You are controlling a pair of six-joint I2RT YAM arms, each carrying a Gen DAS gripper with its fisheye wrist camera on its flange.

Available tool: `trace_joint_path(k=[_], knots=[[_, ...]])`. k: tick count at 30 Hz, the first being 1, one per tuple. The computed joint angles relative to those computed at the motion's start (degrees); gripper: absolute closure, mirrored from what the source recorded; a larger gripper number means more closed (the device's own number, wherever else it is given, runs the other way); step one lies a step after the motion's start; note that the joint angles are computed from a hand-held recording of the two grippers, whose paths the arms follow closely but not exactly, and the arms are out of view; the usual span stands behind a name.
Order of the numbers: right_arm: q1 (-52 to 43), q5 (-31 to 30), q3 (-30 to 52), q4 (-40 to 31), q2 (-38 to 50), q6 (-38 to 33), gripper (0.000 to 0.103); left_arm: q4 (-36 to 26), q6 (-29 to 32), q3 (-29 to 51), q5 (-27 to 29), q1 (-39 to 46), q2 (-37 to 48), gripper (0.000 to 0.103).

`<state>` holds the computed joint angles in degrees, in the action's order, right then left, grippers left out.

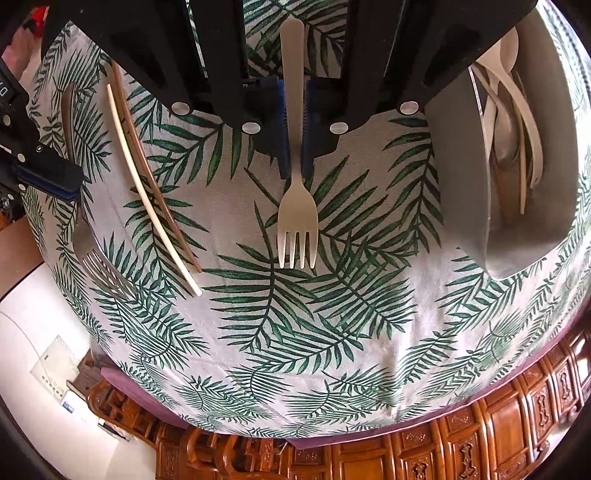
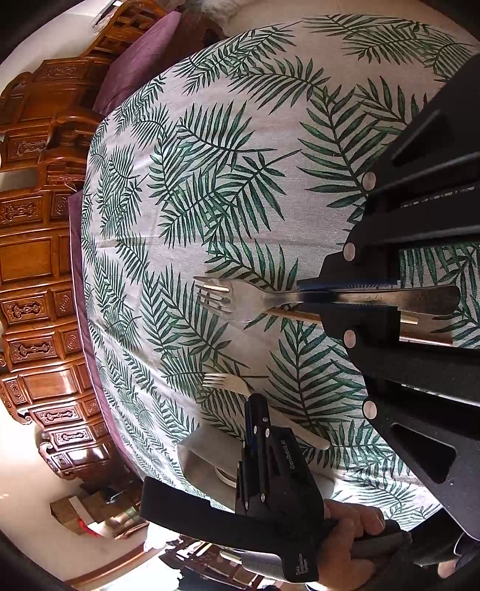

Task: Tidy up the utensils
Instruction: 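Grasp a white plastic fork with the left tool while the right tool holds the metal fork, then carry the white fork into the grey tray and open the left tool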

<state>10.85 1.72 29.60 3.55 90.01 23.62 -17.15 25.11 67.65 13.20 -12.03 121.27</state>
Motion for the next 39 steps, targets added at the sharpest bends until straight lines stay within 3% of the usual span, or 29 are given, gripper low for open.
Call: trace_joint_path(k=[10, 21, 30, 39], knots=[[4.45, 3.3, 0.35, -5.06, -6.11, 2.78, 0.095, -1.09, 2.19, -6.03, 5.56, 3.22, -10.21, 0.097], [10.97, 7.29, 4.75, -10.26, -8.01, 6.38, 0.095, -6.98, 7.58, -7.77, 12.75, 10.96, -20.69, 0.097], [15.37, 9.07, 9.95, -12.25, -5.07, 7.75, 0.095, -10.36, 10.77, -4.6, 15.91, 17.47, -20.87, 0.097], [18.76, 10.13, 16.59, -14.68, -1.37, 7.56, 0.095, -10.35, 11.86, 1.05, 14.92, 21.64, -14.09, 0.097]])
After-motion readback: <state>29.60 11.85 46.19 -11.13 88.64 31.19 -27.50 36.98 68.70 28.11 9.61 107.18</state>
